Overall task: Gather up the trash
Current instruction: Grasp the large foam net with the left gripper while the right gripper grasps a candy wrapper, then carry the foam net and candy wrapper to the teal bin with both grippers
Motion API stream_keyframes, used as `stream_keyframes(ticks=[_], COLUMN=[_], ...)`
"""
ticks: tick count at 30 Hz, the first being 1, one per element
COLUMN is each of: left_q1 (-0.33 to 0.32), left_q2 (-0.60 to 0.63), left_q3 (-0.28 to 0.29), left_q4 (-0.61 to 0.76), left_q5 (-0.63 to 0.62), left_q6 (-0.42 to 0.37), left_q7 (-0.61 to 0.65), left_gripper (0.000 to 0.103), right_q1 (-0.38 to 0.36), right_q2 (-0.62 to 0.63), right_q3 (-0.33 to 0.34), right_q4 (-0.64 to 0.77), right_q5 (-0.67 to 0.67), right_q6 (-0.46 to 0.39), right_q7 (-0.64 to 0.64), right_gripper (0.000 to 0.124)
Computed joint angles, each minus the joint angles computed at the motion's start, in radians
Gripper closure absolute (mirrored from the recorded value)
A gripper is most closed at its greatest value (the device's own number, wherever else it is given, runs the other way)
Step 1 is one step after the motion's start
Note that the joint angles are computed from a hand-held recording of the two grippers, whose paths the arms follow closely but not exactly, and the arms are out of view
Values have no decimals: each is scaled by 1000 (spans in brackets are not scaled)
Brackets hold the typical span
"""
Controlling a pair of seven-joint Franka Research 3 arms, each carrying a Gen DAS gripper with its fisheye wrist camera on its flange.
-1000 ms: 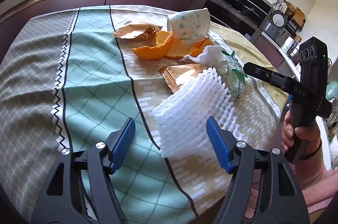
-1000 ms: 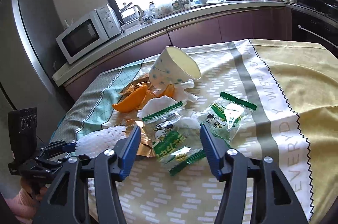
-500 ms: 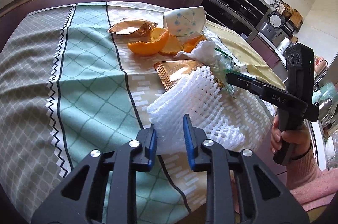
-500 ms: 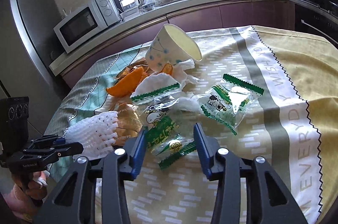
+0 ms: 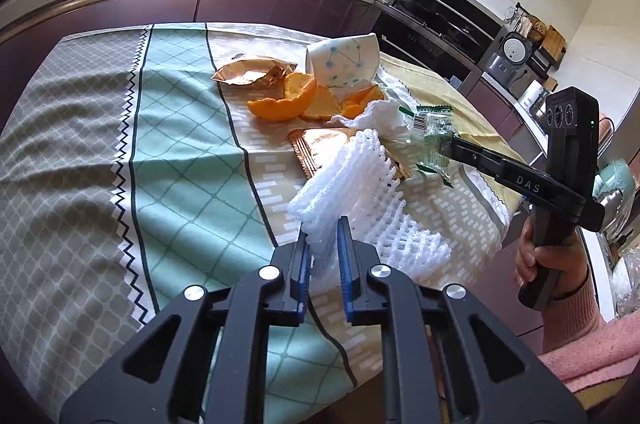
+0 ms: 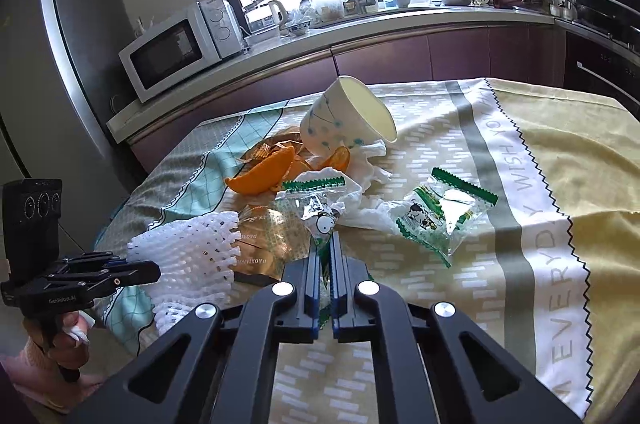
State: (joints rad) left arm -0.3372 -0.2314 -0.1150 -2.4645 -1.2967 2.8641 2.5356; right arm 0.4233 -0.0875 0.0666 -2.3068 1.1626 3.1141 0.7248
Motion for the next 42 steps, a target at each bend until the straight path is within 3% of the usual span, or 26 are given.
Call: stream_keyframes(ticks=[5,15,21,27,35,42], left_q1=[-3,5,16,36,187,318], left_q2=[-43,-175,-266,-352,-450,-454], left_q3=[13,42,72,137,167,216], left_q4=[-22,-99,-162,-232,-329,-351], left_q5=[-47,-100,-71,29,245,395], left_q6=[-10,-9,50,130,192,202], left_q7=[47,106,63,-35,-237,-335], left_gripper=[90,90,90,90,90,90], right_q1=[11,58,56,48,48,68], right_q2=[-21,-19,37,127,273,415], right_q3=[1,2,42,90,157,200], right_q4=[-4,64,154,278,475,656], right_q5=[-28,98,136,85,-62,-245], right_q6=[4,-38,-95,-169,-267,-316], right_q7=[1,-167,-234,-247,-202,-99], right_gripper=[121,121,121,121,121,121])
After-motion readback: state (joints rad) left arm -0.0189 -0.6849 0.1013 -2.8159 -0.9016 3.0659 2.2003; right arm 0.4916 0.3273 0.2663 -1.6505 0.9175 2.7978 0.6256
